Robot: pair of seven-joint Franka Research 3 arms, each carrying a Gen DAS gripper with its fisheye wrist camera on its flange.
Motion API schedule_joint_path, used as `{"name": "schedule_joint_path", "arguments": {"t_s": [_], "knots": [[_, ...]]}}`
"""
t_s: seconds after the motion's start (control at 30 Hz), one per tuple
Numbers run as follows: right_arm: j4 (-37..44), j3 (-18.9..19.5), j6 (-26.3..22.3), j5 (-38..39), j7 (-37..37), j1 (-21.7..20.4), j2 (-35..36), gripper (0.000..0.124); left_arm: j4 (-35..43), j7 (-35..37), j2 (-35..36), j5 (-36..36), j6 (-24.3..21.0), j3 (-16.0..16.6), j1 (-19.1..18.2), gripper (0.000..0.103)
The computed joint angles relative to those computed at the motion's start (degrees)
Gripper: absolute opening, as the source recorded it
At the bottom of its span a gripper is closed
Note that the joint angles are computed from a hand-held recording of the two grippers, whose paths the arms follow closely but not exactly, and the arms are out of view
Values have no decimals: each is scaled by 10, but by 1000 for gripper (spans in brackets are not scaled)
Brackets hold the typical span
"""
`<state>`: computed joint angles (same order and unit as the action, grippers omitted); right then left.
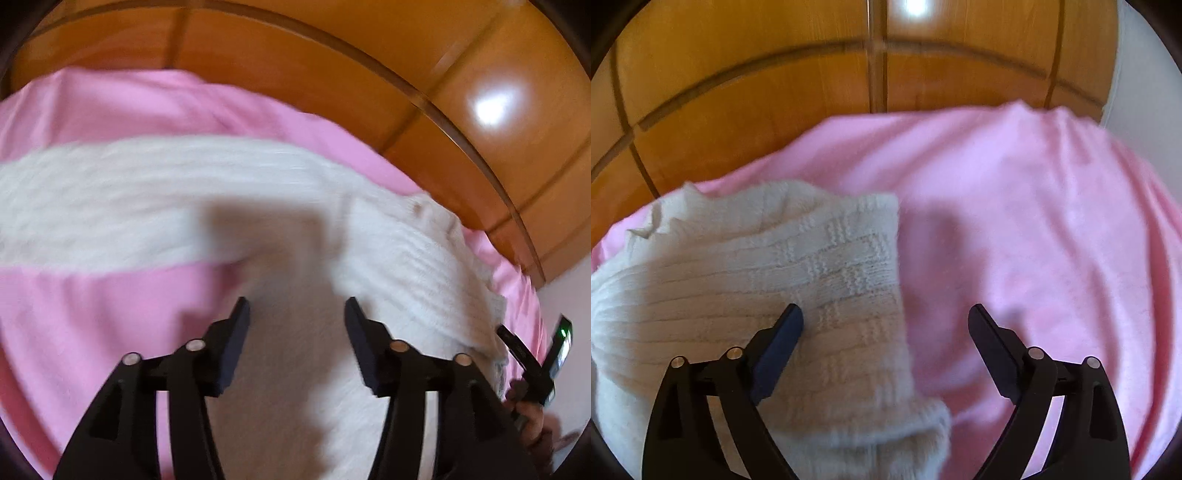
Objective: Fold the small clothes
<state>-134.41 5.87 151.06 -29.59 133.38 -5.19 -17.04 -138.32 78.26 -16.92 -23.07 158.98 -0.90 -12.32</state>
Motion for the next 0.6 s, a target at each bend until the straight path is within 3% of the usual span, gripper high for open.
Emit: {"name": "schedule_joint_path", "arguments": {"t_s": [0.13, 0.27, 0.33, 0.43, 0.5, 0.53, 0.6], "knots": [[-44, -5, 26, 66, -76, 51, -57, 90, -65, -2, -55, -46, 8, 34, 0, 53], [-68, 0, 31, 156, -165, 103, -77, 90, -146, -31, -132, -58, 49, 68, 20, 53], [-76, 15, 22, 184, -189, 117, -78, 90, -184, -83, -171, -42, 62, 72, 62, 53], [-85, 50, 12, 178, -180, 111, -67, 91, -214, -123, -207, -24, 72, 95, 98, 52], [-96, 77, 27, 148, -144, 93, -70, 93, -227, -130, -225, -19, 82, 129, 109, 52], [-93, 72, 26, 151, -146, 97, -65, 95, -229, -139, -227, -12, 84, 137, 118, 52], [-90, 61, 26, 165, -151, 106, -58, 97, -229, -137, -226, -17, 108, 183, 104, 50]]}}
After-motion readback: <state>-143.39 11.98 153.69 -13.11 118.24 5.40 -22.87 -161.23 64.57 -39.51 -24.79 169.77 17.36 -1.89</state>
